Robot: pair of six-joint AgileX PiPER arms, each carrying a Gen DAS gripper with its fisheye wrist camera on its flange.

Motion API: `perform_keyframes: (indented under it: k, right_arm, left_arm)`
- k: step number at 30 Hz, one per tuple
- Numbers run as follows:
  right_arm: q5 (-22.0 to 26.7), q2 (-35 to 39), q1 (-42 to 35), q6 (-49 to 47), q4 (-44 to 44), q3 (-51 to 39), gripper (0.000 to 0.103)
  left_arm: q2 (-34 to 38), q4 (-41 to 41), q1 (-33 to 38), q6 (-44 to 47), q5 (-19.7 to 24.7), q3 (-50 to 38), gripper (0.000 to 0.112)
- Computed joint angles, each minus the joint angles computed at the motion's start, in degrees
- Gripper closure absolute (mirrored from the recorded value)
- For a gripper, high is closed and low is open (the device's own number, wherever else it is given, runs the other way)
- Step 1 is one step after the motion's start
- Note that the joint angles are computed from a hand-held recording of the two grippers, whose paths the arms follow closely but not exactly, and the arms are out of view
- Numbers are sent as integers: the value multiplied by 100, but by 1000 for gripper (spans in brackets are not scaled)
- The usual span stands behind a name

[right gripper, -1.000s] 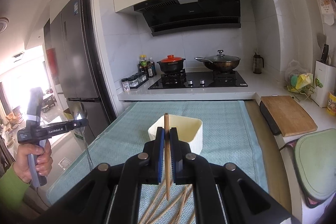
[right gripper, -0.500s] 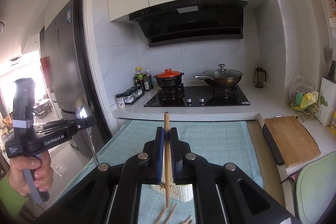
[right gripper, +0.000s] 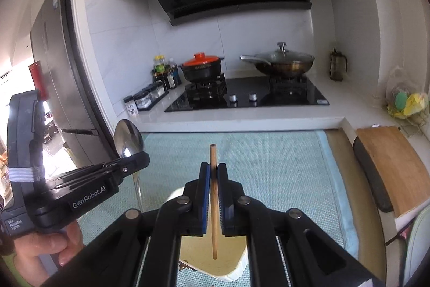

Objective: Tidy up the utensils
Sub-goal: 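Carry the spoon and chopsticks over the cream holder box with both grippers, then lower the spoon into the holder with the left gripper while the right drops the chopsticks in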

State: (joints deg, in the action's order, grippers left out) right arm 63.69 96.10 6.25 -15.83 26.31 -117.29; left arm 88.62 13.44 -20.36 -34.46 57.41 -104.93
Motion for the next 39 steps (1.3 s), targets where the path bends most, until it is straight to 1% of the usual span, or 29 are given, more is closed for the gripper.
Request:
perform_keyframes:
  k: [2,5,7,9,11,13,15,21,22,24,28,33,37,39]
  right_arm:
    - [155,369,-28,79,-46,-194,97]
    - [222,765,-61,225,-179,-380,97]
    - [77,847,-74,279,-251,-360,97]
    - [126,973,-129,361,-220,-517,97]
    - [144,1017,-167,415,-209,-571,97]
    - [110,980,-205,358,-128,-503,97]
    - [24,872,-235,211,-21,-323,97]
    - [-104,781,-224,40,23,-160,97]
    - [-110,787,-223,26,34,-163,97]
    - [-113,777,-226,5,62,-151,97]
    - [-136,723,-250,-86,118,-89,97]
    - [-23,831,-252,-177,147,-265,97]
    - [75,958,-268,-88,191,-446,97]
    - [25,919,-271,-125,239,-356,97]
  left_arm:
    - [167,-163,126,-10,-127,135,109]
    - [398,-198,217,-68,-327,265,110]
    - [541,-80,204,-158,-402,278,110]
    - [693,-127,273,-159,-421,197,110]
    - [746,-290,355,-164,-443,122,110]
    - [696,-388,367,-90,-494,31,111]
    - [678,-436,319,74,-451,-223,111]
    - [918,-176,115,441,-319,-995,111]
    - [946,-140,109,435,-365,-985,111]
    - [929,-163,186,335,-592,-811,111]
    - [840,-532,440,300,-962,-519,111]
    - [769,-732,524,563,-1031,-301,111]
    - [615,-930,636,698,-1138,126,111]
    - [463,-1014,676,746,-1228,346,111]
